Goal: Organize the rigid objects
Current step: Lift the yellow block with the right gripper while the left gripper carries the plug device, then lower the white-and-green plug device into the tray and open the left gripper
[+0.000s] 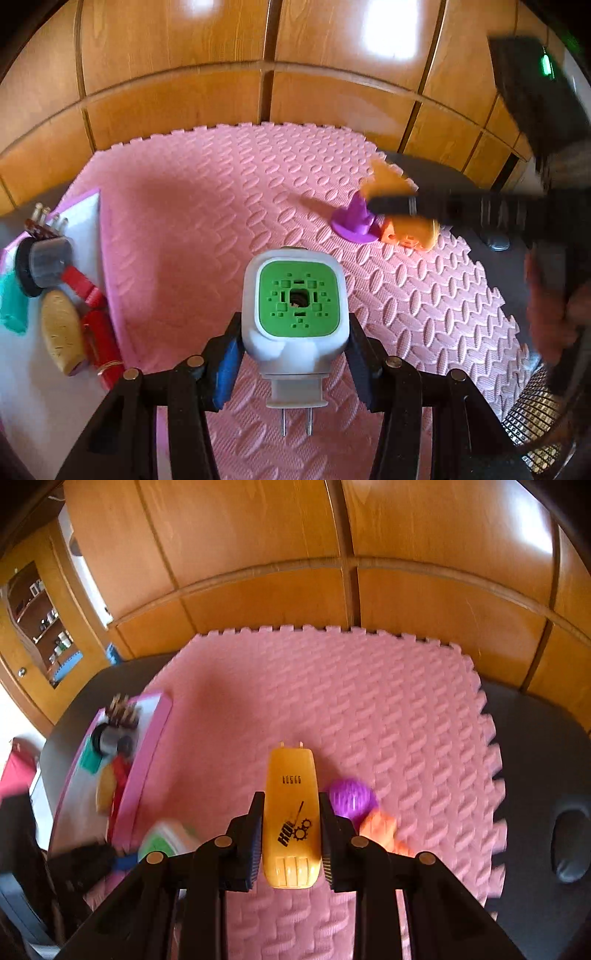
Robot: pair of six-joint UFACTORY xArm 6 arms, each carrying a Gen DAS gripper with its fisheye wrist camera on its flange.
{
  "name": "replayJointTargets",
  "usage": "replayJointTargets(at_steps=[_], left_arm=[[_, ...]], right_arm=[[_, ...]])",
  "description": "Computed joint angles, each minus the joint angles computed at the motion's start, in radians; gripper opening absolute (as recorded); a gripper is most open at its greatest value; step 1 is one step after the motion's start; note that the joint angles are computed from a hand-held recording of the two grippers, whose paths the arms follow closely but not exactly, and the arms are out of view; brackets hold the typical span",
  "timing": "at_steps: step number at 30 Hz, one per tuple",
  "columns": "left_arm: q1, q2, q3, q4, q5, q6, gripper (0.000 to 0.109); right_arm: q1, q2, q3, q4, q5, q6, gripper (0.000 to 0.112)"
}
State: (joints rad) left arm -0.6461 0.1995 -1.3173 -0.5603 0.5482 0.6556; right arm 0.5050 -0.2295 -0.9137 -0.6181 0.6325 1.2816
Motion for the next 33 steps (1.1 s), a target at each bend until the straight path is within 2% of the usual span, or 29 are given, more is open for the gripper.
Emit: replayJointTargets(at_steps=[7, 9, 24, 33], left_arm=[[0.013, -0.07, 0.052, -0.01, -0.014, 0.009, 0.052], [0.017, -0.093, 0.07, -0.015, -0.025, 0.012, 0.052], [0.043, -0.155, 0.114, -0.047, -0.035, 0.011, 0.052], [0.074, -0.186, 0.124, -0.095, -0.014, 0.025, 0.052]], right_arm=[[0.019, 0.011, 0.072, 0.043, -0.044, 0.043, 0.025], [0.02, 0.042, 0.062, 0.088, -0.023, 0.012, 0.026], [0.035, 0.075, 0.039, -0.003, -0.006, 0.05, 0.026], [0.066, 0.111, 0.0, -0.072, 0.052, 0.064, 0.03]])
